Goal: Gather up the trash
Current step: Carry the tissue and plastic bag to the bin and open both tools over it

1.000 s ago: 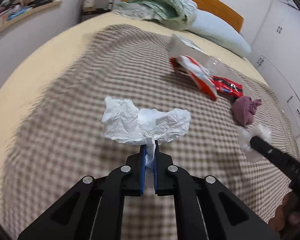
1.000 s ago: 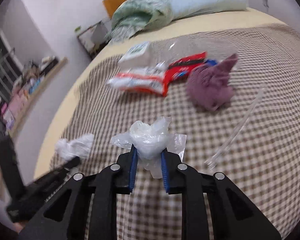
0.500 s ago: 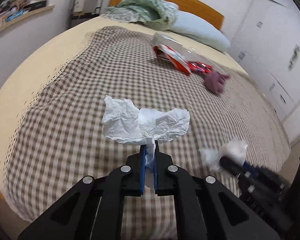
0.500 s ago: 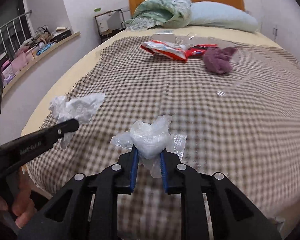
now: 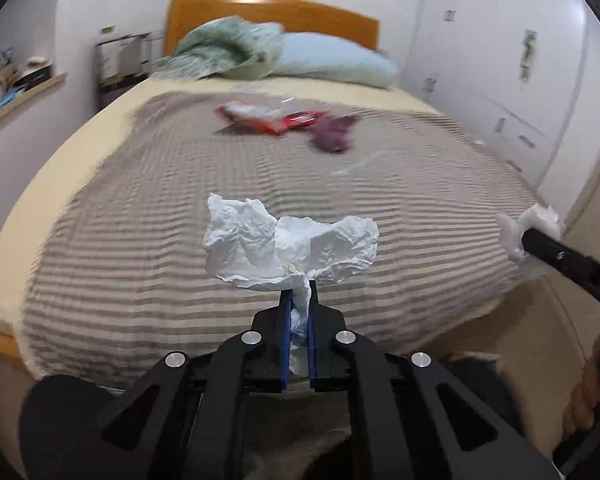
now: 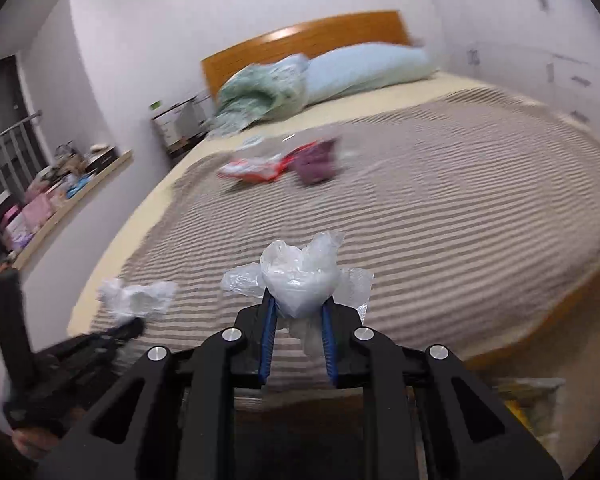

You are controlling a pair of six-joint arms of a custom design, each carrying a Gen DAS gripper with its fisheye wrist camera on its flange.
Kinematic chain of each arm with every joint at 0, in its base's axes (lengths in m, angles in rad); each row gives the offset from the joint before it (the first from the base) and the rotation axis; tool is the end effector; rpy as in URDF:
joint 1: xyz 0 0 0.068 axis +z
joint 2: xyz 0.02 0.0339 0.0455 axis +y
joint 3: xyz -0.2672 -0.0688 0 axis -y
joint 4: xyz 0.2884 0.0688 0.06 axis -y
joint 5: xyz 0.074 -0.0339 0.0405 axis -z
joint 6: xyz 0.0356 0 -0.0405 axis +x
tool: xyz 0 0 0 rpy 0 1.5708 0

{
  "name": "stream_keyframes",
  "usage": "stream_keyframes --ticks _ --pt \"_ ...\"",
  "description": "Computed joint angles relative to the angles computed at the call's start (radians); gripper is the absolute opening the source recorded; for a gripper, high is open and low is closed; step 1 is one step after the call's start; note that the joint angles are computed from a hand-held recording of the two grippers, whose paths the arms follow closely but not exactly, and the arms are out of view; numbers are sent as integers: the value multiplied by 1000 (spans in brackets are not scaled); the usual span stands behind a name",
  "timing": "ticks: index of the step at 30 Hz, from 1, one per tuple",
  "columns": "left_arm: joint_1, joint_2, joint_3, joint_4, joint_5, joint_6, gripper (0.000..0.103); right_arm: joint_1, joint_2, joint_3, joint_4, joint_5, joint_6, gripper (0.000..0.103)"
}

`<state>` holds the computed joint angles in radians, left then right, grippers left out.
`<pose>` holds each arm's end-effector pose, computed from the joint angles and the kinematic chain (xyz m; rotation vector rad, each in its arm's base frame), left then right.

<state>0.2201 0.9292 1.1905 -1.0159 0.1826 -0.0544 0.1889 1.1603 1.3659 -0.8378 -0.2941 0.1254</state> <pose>0.1991 0.0379 0.3854 -0.2256 2.3023 -0.1282 0.2639 0.0610 0.4123 -0.2361 2.2036 0.4987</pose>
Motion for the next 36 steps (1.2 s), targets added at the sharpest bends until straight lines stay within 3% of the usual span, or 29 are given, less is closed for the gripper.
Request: stream_keyframes --ticks 4,8,11,14,20,23,26,33,36 --pt "-363 64 101 2 -139 -169 4 -367 -28 -4 -70 -150 -167 21" --pt "-704 207 196 43 -261 -247 4 -710 35 -10 -135 -245 -349 21" --pt "-862 377 289 43 -267 -267 4 -866 85 -55 -147 -264 -454 21" --pt "-944 612 384 25 -199 -262 4 -975 128 -137 -136 -264 -512 22" --pt "-1010 1063 565 -104 -90 -288 4 -1036 220 -309 -83 -178 -561 22" --pt "-1090 1235 641 -126 -246 -246 4 -1029 286 -384 -40 -132 -559 22" --pt "-1119 1337 672 -82 -242 -145 4 -1030 371 -458 31 -86 -552 22" --pt "-1082 1430 662 3 -118 -198 7 -970 588 -507 188 109 -598 23" --pt "-1071 1444 645 19 -84 -204 15 -926 675 -500 199 201 -636 26"
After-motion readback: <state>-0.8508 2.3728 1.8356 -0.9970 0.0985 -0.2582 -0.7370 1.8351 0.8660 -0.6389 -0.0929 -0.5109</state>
